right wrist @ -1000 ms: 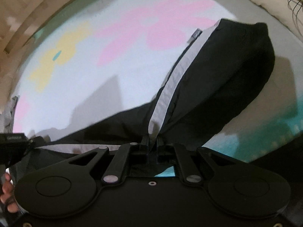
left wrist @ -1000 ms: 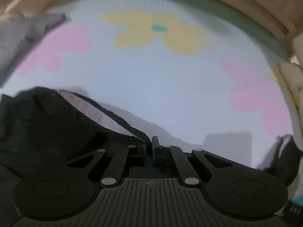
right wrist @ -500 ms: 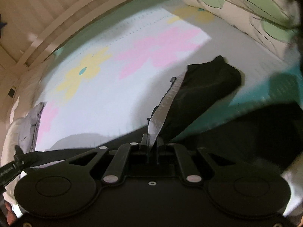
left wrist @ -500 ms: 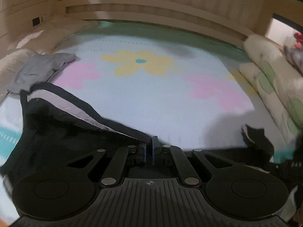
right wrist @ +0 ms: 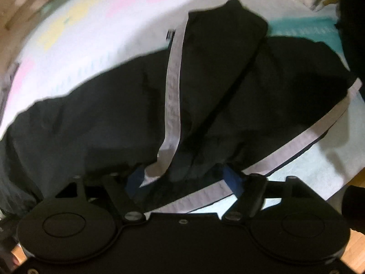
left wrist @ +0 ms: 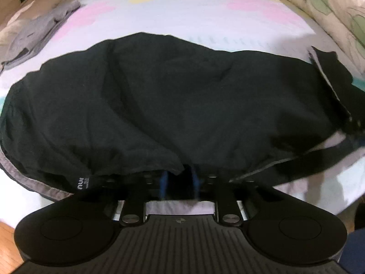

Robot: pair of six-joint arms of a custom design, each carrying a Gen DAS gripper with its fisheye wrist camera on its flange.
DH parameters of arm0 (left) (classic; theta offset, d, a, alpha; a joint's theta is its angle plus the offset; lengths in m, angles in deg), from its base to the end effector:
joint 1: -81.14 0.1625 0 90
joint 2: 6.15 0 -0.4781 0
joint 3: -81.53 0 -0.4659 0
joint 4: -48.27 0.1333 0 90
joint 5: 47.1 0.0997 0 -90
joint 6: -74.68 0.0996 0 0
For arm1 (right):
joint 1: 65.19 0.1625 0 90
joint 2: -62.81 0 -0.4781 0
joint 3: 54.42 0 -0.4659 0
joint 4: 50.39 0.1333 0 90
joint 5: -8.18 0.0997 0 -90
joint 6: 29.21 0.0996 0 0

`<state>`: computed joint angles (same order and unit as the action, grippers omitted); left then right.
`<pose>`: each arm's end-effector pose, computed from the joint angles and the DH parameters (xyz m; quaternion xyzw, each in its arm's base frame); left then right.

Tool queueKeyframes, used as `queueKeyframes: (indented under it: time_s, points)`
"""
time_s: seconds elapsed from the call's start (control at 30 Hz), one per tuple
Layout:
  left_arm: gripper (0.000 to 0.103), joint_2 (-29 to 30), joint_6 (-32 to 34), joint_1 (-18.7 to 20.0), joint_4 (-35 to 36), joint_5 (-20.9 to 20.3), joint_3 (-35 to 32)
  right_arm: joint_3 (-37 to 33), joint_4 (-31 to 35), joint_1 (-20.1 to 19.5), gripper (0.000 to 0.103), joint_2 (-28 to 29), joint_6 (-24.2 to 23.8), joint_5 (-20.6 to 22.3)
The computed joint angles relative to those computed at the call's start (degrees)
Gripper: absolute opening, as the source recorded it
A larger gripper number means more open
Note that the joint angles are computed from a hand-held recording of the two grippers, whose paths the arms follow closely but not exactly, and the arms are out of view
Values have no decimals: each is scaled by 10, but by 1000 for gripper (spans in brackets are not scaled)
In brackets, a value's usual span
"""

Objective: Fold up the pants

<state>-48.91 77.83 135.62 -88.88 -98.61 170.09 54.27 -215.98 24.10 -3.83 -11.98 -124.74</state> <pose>-0.2927 -0.7461 0.0775 0.3089 0.8921 -0.1026 0.3134 0.0573 -0.6597 0.2837 -0.2432 -0.8637 0.3161 0.3081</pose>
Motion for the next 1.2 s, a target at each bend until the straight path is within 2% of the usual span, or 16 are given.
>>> queueKeyframes:
  time_s: [0.13,0.33,0.43,0.5,0.63,0.77,0.87,0.93,0.97,1.07,1.17,1.2]
  points:
    - [26,-20,23,-10,-26,-22,15,-1,-49,9,90,4,-29,-37]
    - [30,-37,56,-24,-98,-43,32,-16,-112,20,94,17,-73,-55]
    - [30,-13,60,-25,-111,-37,5,-36,-126,25,95,31,-106,-75]
    - [30,12,55,-22,-102,-34,-26,-41,-137,32,95,39,-129,-91]
    - [30,51,15,-10,-36,-37,-84,-70,-154,40,95,66,-182,-128]
    - [30,66,12,-1,-13,-25,-89,-113,-168,41,95,104,-256,-171]
    - [30,61,-12,9,40,-33,-86,-139,-183,38,91,129,-301,-181]
    - [31,64,-17,14,55,-44,-86,-149,-164,33,84,137,-294,-172]
    - [32,61,4,13,26,-41,-73,-154,-142,30,79,138,-281,-166]
    - [35,61,40,11,0,-33,-60,-168,-106,24,77,149,-262,-161]
    - [39,62,29,12,-2,-39,-60,-179,-70,18,76,157,-241,-164]
    - [40,62,24,12,0,-41,-61,-181,-53,17,67,159,-231,-168]
